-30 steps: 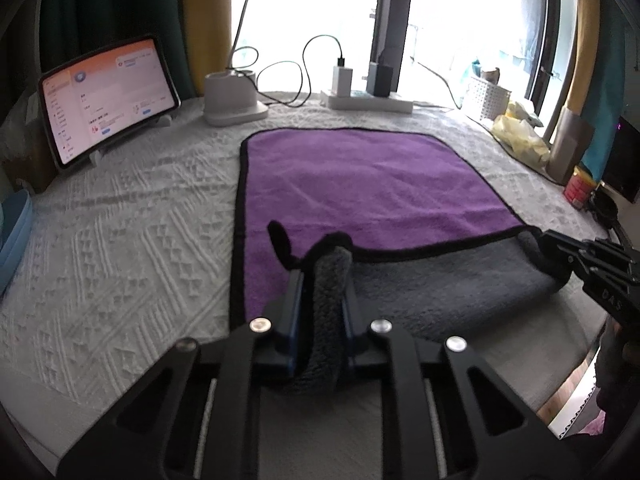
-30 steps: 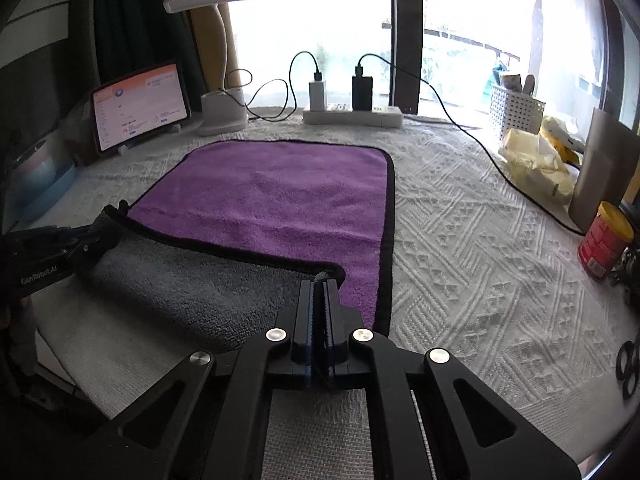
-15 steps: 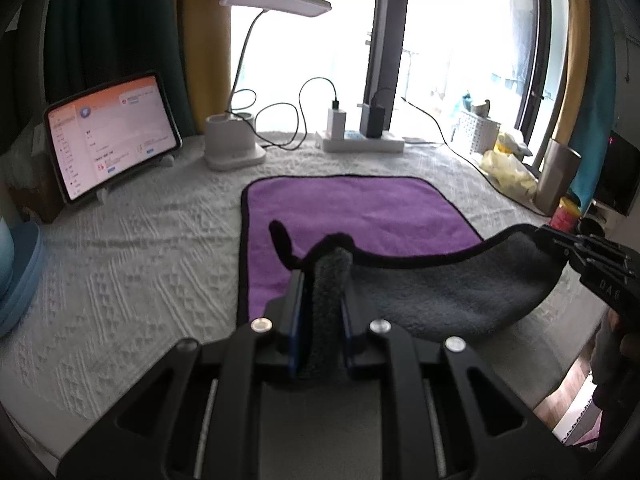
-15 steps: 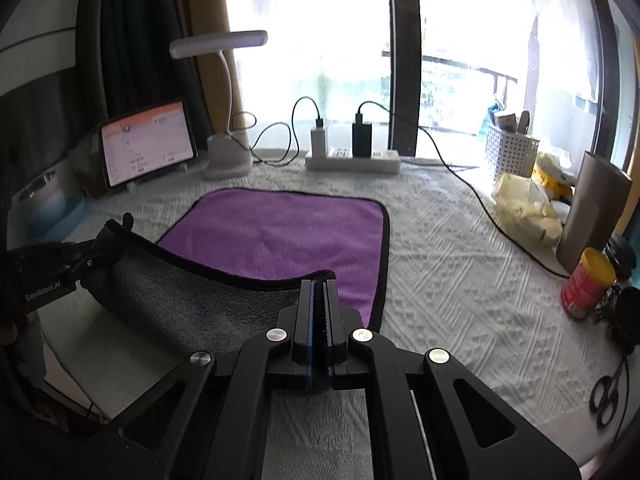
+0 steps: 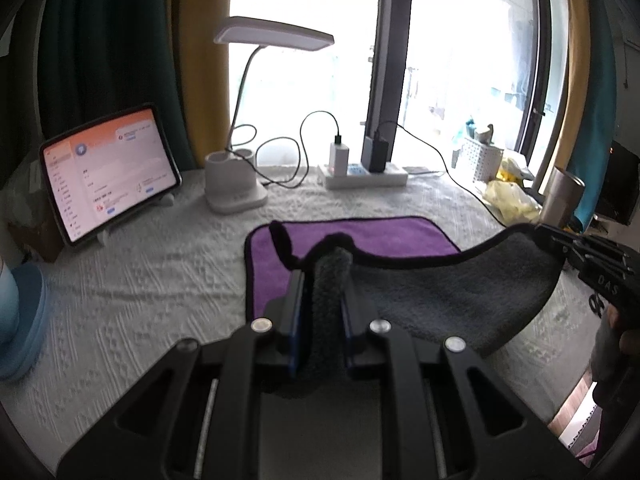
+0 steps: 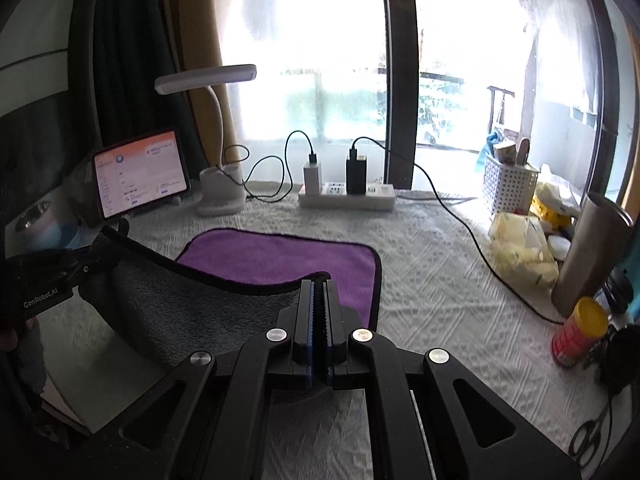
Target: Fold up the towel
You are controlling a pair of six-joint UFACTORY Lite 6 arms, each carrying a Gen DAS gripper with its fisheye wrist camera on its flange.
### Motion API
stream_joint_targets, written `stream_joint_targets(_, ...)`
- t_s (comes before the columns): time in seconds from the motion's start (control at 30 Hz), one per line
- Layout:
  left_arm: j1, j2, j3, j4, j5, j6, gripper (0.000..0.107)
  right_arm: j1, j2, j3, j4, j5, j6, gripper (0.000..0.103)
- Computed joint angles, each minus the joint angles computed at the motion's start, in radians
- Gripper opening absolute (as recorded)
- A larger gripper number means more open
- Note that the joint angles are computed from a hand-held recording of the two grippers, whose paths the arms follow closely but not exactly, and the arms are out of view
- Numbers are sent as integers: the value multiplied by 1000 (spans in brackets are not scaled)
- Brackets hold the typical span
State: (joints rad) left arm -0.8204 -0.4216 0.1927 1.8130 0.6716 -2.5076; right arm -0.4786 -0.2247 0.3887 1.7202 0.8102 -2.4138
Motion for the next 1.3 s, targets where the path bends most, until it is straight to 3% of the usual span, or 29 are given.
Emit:
stream_joint_targets(0.63,272,150,176,290,-126,-70,16,183,183,242,130,-99,22,5)
stream_joint_targets(1.3,443,473,392,602,-105,-249,16,288,447,493,263,-166,-52,5)
